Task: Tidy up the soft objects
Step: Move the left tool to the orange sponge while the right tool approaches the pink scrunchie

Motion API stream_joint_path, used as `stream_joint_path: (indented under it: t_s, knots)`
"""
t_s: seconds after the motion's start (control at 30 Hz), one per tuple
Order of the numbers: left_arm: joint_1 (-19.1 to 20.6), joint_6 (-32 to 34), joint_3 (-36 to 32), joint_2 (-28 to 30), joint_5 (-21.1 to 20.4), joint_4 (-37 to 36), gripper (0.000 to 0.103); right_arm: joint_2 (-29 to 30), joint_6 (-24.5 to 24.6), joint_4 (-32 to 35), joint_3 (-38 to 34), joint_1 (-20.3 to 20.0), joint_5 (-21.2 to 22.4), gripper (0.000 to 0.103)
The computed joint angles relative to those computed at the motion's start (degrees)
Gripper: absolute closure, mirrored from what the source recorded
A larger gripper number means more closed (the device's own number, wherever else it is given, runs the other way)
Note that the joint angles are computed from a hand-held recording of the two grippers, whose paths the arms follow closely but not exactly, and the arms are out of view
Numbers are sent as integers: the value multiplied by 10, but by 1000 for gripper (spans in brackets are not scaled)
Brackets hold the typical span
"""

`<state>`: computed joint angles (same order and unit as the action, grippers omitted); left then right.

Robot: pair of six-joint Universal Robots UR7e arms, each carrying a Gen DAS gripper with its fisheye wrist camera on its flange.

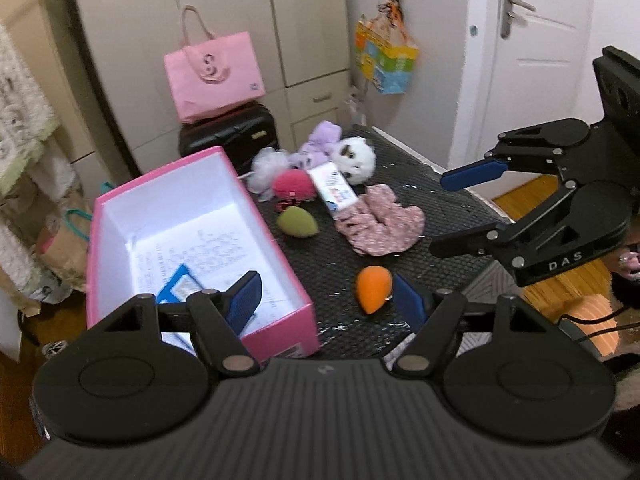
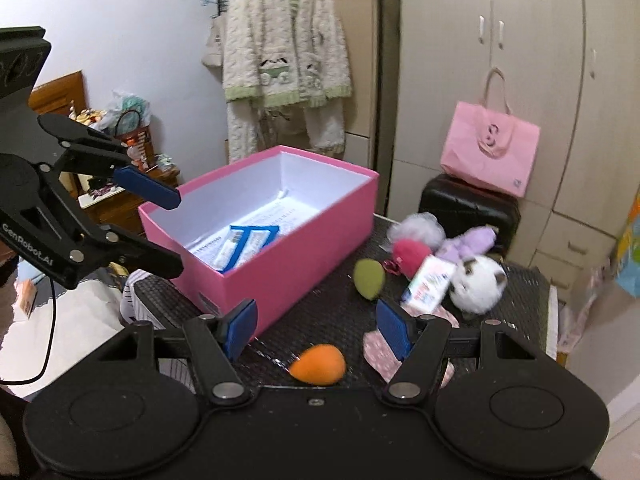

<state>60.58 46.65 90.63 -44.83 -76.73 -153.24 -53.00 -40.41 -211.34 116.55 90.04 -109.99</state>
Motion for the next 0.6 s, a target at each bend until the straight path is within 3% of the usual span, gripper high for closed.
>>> stream_joint_path:
  t_s: [0.1, 0.6]
  knots:
    - [-2, 6, -3, 12, -8, 8, 32, -5, -8, -19, 13, -19, 23, 22]
    - [-19, 43, 28, 77, 3, -105, 35, 8, -27, -85, 16, -111, 131, 22]
